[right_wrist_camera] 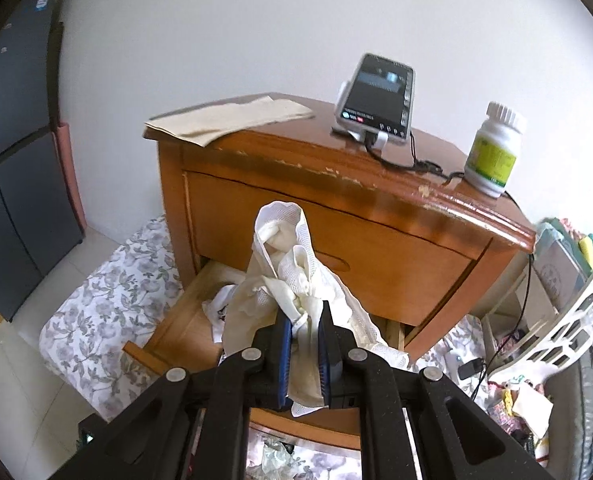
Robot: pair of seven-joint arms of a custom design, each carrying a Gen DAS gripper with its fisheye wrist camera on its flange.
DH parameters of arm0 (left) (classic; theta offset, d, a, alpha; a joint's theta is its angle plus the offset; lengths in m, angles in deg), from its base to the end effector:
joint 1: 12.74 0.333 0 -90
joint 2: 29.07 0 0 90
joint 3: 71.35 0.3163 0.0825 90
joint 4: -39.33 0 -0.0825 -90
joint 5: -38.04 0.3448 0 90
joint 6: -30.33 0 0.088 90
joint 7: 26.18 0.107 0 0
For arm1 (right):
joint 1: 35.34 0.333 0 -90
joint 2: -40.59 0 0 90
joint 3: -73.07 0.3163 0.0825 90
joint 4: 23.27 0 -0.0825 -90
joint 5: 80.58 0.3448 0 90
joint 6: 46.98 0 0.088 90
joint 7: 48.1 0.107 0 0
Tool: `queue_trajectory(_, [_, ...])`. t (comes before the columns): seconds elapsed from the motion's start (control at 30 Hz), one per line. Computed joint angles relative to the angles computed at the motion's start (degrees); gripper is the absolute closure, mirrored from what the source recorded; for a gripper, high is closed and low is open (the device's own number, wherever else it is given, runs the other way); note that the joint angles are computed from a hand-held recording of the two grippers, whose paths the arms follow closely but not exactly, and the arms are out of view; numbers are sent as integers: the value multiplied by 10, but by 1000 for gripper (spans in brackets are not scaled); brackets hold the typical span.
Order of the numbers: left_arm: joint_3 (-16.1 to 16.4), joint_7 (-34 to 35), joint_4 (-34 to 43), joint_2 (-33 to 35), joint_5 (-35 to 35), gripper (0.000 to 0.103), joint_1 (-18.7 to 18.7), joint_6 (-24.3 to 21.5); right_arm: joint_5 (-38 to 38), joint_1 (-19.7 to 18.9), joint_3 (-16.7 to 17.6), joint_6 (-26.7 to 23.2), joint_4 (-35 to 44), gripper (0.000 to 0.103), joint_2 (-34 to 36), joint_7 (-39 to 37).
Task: Take underwear out of drawer
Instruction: 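Lift the cream lace garment up out of the drawer with the right tool, then lower the cream garment onto the bedspread beside the pink garment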
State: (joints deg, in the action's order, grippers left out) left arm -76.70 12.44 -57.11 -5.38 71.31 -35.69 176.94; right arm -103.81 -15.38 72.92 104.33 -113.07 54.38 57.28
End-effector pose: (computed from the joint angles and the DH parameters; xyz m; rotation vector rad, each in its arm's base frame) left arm 0.5880 -0.3156 0.4305 -1.8834 1.8730 -0.5696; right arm 0.6061 0.2294 0.6108 -1.9879 1.3915 -0.8709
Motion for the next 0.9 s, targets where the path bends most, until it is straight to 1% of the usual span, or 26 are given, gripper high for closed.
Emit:
queue_trajectory(0.23, [5, -20, -11, -6, 11, 3, -1, 16, -5, -4, 10, 24, -58, 91, -54, -7])
queue_trajectory(0.33, [6, -27, -12, -8, 14, 3, -1, 13, 0, -9, 18, 28, -78, 91, -71, -19])
queue_trajectory(0.53, [8, -51, -28, -17, 23, 3, 1, 33, 8, -19, 28, 43, -120, 91, -105, -31])
queue_trajectory(0.63, [8, -62, -33, -20, 24, 3, 4, 40, 19, -25, 32, 43, -139, 91, -119, -38])
queue_trajectory(0.77, [6, -62, -30, -18, 23, 3, 5, 39, 22, -30, 37, 41, -162, 91, -134, -45])
queue_trajectory(0.9, [7, -65, -31, -18, 25, 3, 5, 41, 41, -36, 40, 45, -183, 91, -144, -61])
